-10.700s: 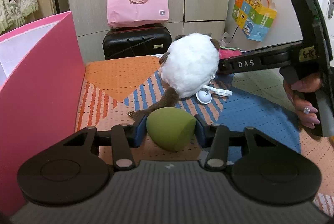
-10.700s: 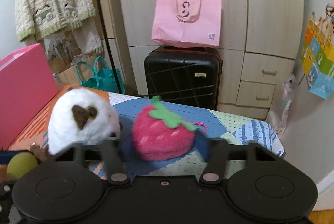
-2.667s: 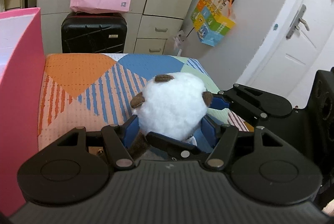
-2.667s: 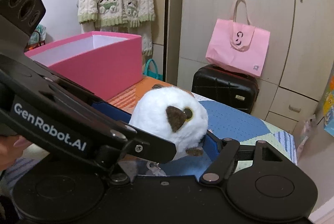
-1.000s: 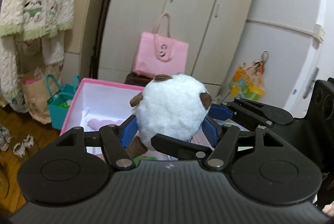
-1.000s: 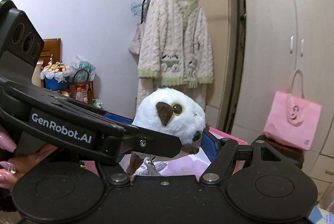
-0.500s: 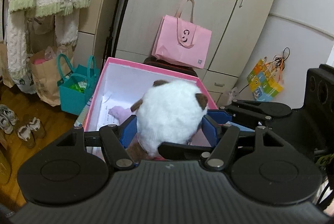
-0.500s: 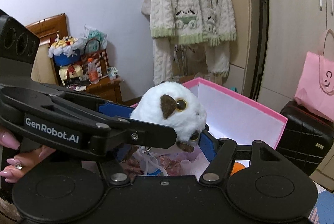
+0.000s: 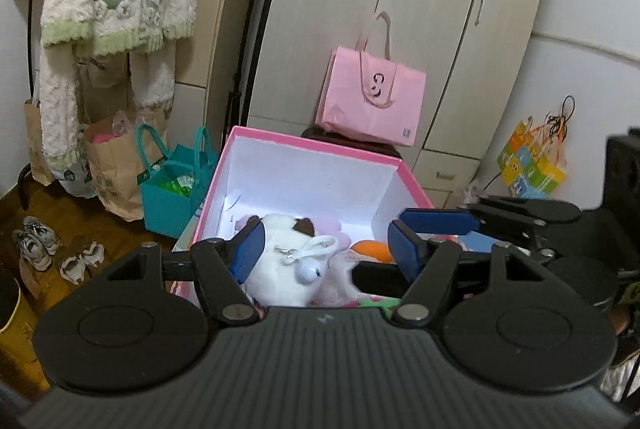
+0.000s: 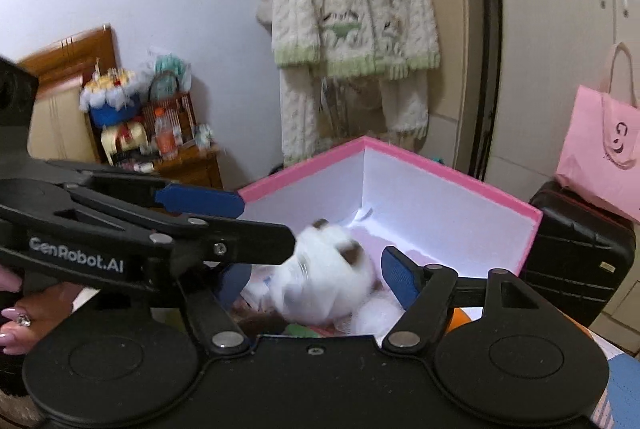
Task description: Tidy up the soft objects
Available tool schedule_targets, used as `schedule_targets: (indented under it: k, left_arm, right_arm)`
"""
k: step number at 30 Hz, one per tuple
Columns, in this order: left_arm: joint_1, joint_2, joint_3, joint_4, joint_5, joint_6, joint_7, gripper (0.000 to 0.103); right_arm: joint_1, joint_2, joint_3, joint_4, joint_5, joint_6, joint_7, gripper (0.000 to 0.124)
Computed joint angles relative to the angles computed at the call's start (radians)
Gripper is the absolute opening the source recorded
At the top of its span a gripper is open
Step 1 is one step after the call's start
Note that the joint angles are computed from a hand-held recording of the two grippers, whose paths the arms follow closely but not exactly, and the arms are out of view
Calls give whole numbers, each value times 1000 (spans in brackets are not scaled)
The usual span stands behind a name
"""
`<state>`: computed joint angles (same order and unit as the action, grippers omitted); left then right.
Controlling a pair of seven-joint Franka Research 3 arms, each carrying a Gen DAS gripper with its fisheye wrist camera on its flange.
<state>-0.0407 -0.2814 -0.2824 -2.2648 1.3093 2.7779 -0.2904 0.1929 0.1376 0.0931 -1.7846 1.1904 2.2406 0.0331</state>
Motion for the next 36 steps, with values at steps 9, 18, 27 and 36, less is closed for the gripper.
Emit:
schedule_targets:
  k: [9,18,27,36]
  left_arm:
    - [-40,-43,-38,-18,-95,-106,80,68]
    - [-86,-91,-100,-12,-106,-209,99,74]
    - [-144,-107,-152,4,-98,-339,77,82]
    - [-199,-55,-159,52,-126,-389,138,88]
  right_arm:
    - [-19,-132,-48,-172,126,50,-121,81]
    - [-10,-253,-103,-281,181,79,-190,83]
    - [-7,-389,-144,-418,238,193,-216,86]
    - [4,-458,-177,-485,251,278,-194,91]
